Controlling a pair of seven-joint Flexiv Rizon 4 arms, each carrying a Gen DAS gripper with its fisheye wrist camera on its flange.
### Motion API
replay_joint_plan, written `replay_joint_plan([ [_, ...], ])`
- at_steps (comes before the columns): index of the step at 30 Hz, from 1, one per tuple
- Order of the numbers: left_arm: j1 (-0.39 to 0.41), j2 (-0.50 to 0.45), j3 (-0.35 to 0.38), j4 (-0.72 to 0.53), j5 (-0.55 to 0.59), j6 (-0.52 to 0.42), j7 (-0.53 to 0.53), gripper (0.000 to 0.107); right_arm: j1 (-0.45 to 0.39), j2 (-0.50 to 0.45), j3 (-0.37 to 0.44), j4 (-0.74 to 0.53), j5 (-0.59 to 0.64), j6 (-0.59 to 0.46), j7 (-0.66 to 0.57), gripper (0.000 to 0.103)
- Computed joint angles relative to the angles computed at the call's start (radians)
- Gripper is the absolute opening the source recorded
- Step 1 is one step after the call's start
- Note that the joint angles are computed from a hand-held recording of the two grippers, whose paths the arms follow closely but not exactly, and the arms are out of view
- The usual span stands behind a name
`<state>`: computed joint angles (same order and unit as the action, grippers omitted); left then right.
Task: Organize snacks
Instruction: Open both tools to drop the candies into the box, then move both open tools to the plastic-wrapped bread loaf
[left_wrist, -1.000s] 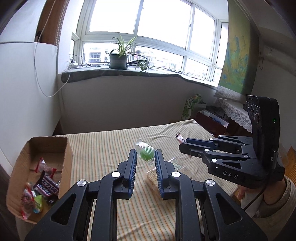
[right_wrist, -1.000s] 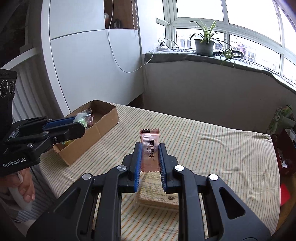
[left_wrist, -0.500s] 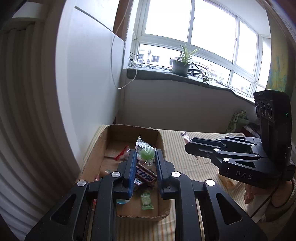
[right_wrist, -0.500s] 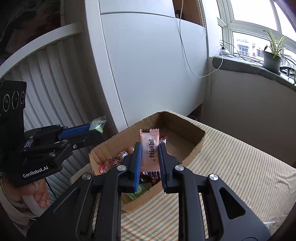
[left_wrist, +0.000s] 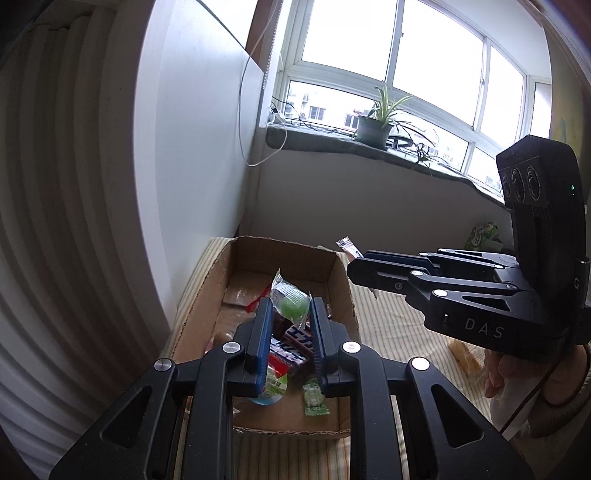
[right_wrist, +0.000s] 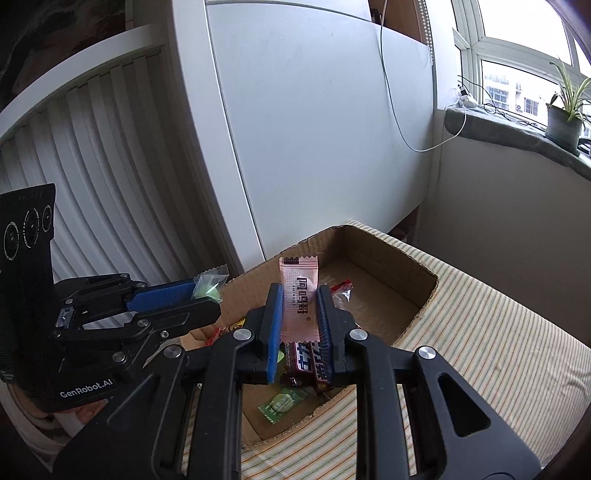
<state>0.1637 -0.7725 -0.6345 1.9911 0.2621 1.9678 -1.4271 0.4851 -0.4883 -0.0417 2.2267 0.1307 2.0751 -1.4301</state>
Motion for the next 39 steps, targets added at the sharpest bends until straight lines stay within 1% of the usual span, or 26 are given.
replay_joint_plan([
  [1, 0.001, -0.004, 0.001, -0.003, -0.001, -0.008, 0.001, 0.019, -0.011, -0.012, 0.005, -0.012, -0.008, -0.013, 0.008, 0.019],
  [2, -0.004, -0.004, 0.01, -0.004, -0.007, -0.015, 0.003, 0.022, -0.023, -0.025, 0.013, -0.025, -0.019, -0.03, 0.021, 0.02],
  [3, -0.017, -0.002, 0.028, -0.006, -0.018, -0.012, 0.002, 0.022, -0.029, -0.036, 0.015, -0.035, -0.027, -0.044, 0.03, 0.023],
  [4, -0.036, 0.004, 0.051, -0.008, -0.033, -0.011, 0.0, 0.029, -0.019, -0.045, 0.004, -0.039, -0.023, -0.044, 0.034, 0.024],
  [5, -0.056, 0.01, 0.077, -0.008, -0.048, -0.009, -0.003, 0.044, -0.025, -0.052, 0.008, -0.038, -0.028, -0.037, 0.039, 0.025],
  [6, -0.075, 0.017, 0.102, -0.006, -0.06, 0.002, -0.007, 0.054, -0.034, -0.055, 0.016, -0.036, -0.035, -0.029, 0.045, 0.025],
  [7, -0.094, 0.022, 0.127, -0.002, -0.069, 0.022, -0.012, 0.069, -0.034, -0.057, 0.014, -0.035, -0.037, -0.028, 0.049, 0.027],
  [8, -0.106, 0.026, 0.145, 0.001, -0.071, 0.037, -0.017, 0.072, -0.022, -0.056, 0.002, -0.031, -0.029, -0.029, 0.048, 0.031],
  [9, -0.106, 0.029, 0.15, 0.003, -0.067, 0.041, -0.021, 0.072, -0.001, -0.055, -0.017, -0.026, -0.013, -0.026, 0.045, 0.035],
  [10, -0.101, 0.031, 0.147, 0.006, -0.061, 0.038, -0.026, 0.072, 0.018, -0.052, -0.033, -0.02, 0.004, -0.019, 0.042, 0.037],
  [11, -0.099, 0.034, 0.148, 0.008, -0.059, 0.04, -0.031, 0.072, 0.032, -0.049, -0.042, -0.014, 0.021, -0.009, 0.041, 0.042],
  [12, -0.097, 0.036, 0.149, 0.01, -0.057, 0.046, -0.038, 0.072, 0.05, -0.046, -0.053, -0.008, 0.042, 0.001, 0.038, 0.049],
  [13, -0.093, 0.038, 0.147, 0.012, -0.053, 0.05, -0.045, 0.072, 0.068, -0.043, -0.066, -0.004, 0.063, 0.007, 0.033, 0.053],
  [14, -0.09, 0.04, 0.146, 0.013, -0.051, 0.052, -0.054, 0.072, 0.087, -0.04, -0.077, 0.002, 0.086, 0.019, 0.028, 0.06],
  [15, -0.089, 0.044, 0.148, 0.017, -0.052, 0.054, -0.063, 0.072, 0.113, -0.04, -0.094, 0.007, 0.119, 0.036, 0.021, 0.066],
  [19, -0.089, 0.064, 0.16, 0.032, -0.05, 0.072, -0.1, 0.073, 0.237, -0.042, -0.18, 0.004, 0.291, 0.075, -0.004, 0.081],
  [20, -0.094, 0.07, 0.167, 0.035, -0.051, 0.077, -0.109, 0.075, 0.261, -0.04, -0.194, 0.006, 0.329, 0.083, -0.012, 0.086],
  [21, -0.104, 0.077, 0.178, 0.038, -0.055, 0.082, -0.117, 0.077, 0.273, -0.038, -0.198, 0.011, 0.355, 0.094, -0.02, 0.089],
  [22, -0.115, 0.083, 0.19, 0.038, -0.059, 0.088, -0.124, 0.079, 0.281, -0.032, -0.201, 0.016, 0.376, 0.096, -0.029, 0.089],
  [27, -0.174, 0.109, 0.231, 0.034, -0.064, 0.083, -0.131, 0.079, 0.325, -0.011, -0.228, 0.045, 0.469, 0.095, -0.079, 0.089],
  [29, -0.204, 0.118, 0.25, 0.035, -0.069, 0.088, -0.125, 0.079, 0.324, -0.004, -0.226, 0.058, 0.489, 0.102, -0.09, 0.089],
  [35, -0.286, 0.138, 0.305, 0.032, -0.109, 0.088, -0.111, 0.079, 0.369, 0.01, -0.261, 0.07, 0.581, 0.108, -0.148, 0.089],
  [36, -0.299, 0.141, 0.317, 0.032, -0.118, 0.09, -0.108, 0.079, 0.396, 0.006, -0.288, 0.063, 0.613, 0.098, -0.164, 0.089],
  [37, -0.312, 0.143, 0.329, 0.032, -0.128, 0.091, -0.104, 0.079, 0.443, 0.005, -0.336, 0.057, 0.657, 0.074, -0.187, 0.089],
  [39, -0.331, 0.147, 0.348, 0.035, -0.144, 0.097, -0.099, 0.079, 0.57, -0.006, -0.482, 0.048, 0.734, -0.009, -0.212, 0.089],
])
